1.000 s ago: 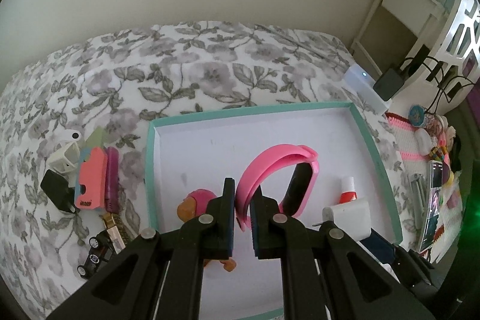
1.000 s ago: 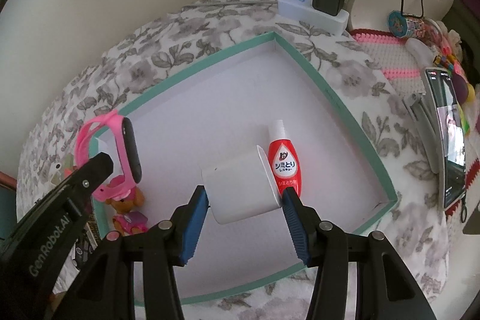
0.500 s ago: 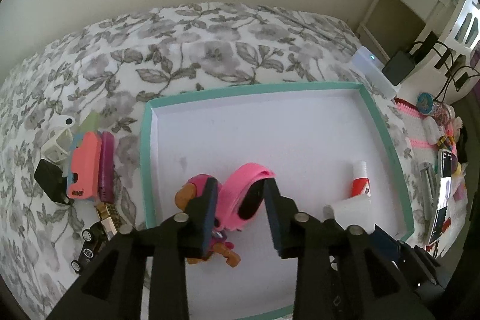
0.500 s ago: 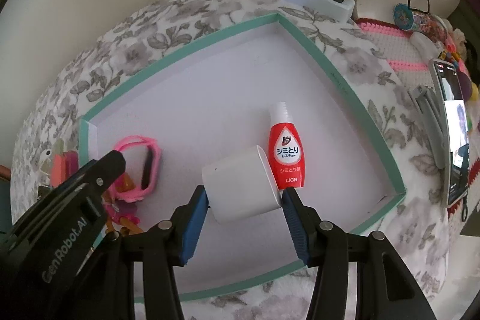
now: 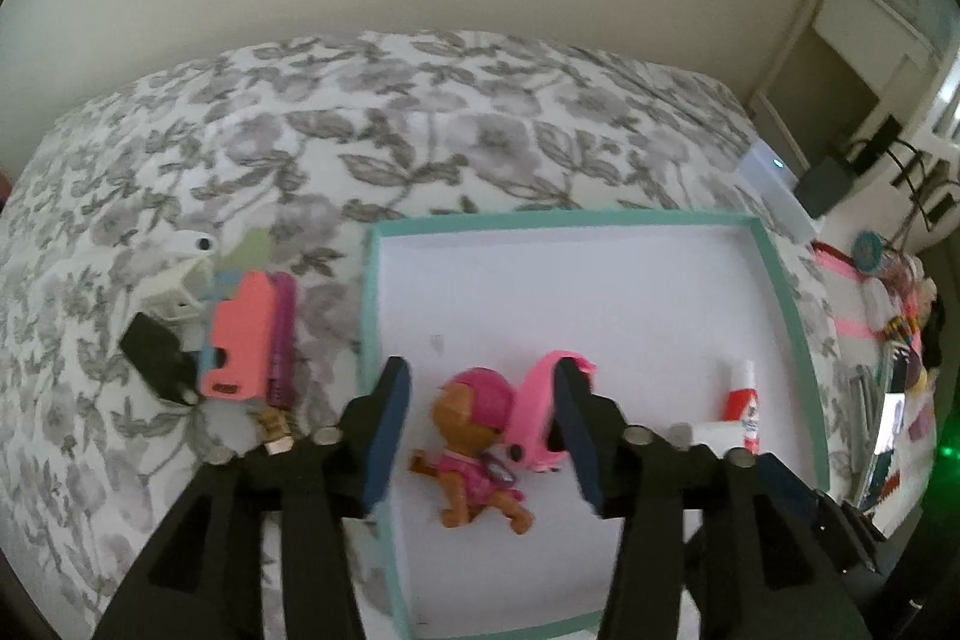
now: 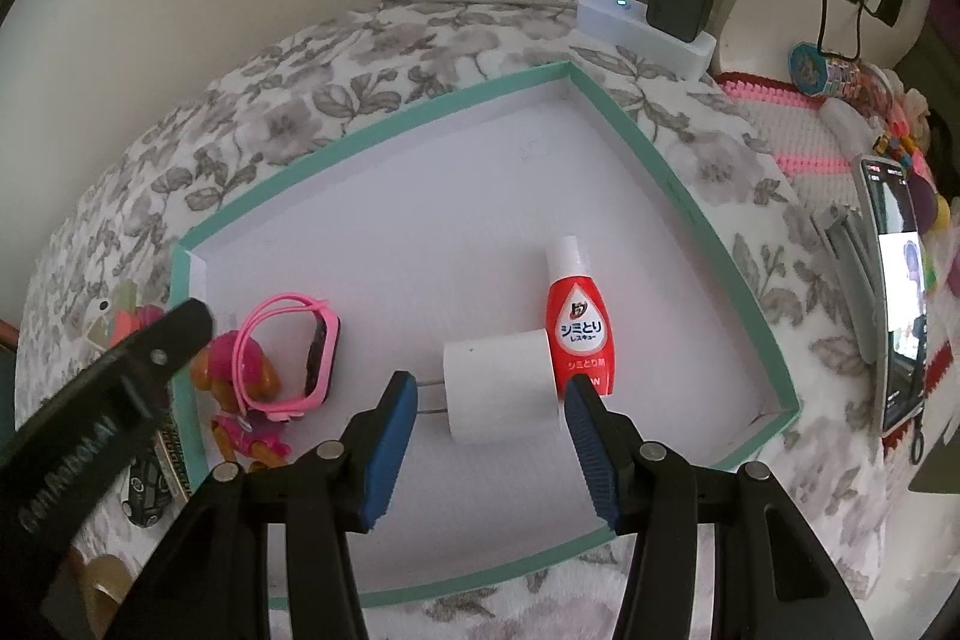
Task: Organize rigid objects
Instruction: 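Carry the plug and watch band into the tray and open both tools, then withdraw both tools from the tray toward the remaining items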
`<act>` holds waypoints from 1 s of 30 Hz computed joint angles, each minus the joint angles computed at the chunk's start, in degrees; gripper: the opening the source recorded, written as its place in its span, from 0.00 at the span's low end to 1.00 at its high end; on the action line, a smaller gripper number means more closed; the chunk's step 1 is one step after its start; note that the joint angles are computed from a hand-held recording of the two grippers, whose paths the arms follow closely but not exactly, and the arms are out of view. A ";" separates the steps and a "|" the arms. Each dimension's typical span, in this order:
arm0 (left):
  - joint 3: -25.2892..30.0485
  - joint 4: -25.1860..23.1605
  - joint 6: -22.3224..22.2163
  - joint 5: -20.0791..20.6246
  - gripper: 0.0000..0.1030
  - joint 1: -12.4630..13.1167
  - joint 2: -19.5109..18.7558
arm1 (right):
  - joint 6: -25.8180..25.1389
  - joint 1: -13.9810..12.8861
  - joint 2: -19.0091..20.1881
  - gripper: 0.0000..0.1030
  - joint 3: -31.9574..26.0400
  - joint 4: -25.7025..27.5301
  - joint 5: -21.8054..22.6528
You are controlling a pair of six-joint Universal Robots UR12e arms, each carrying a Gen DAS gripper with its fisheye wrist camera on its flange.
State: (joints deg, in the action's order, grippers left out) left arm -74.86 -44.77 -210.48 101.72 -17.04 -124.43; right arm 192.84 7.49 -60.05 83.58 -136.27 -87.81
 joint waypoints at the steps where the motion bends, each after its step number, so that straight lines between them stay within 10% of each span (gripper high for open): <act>1: -0.24 -0.20 -0.67 0.61 0.57 0.10 0.21 | -0.10 0.02 -0.02 0.53 0.07 -0.08 -0.05; 18: -1.10 -5.79 -4.38 7.61 0.90 0.54 0.77 | -4.99 1.45 0.50 0.87 -0.10 -1.89 -3.57; 30: -1.02 -7.66 -5.58 9.96 0.91 0.50 0.66 | -6.31 1.78 0.59 1.00 0.26 -3.41 -4.92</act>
State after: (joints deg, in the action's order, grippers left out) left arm -75.88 -52.44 -216.06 111.68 -16.54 -123.78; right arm 186.54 9.26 -59.47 83.84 -139.68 -92.73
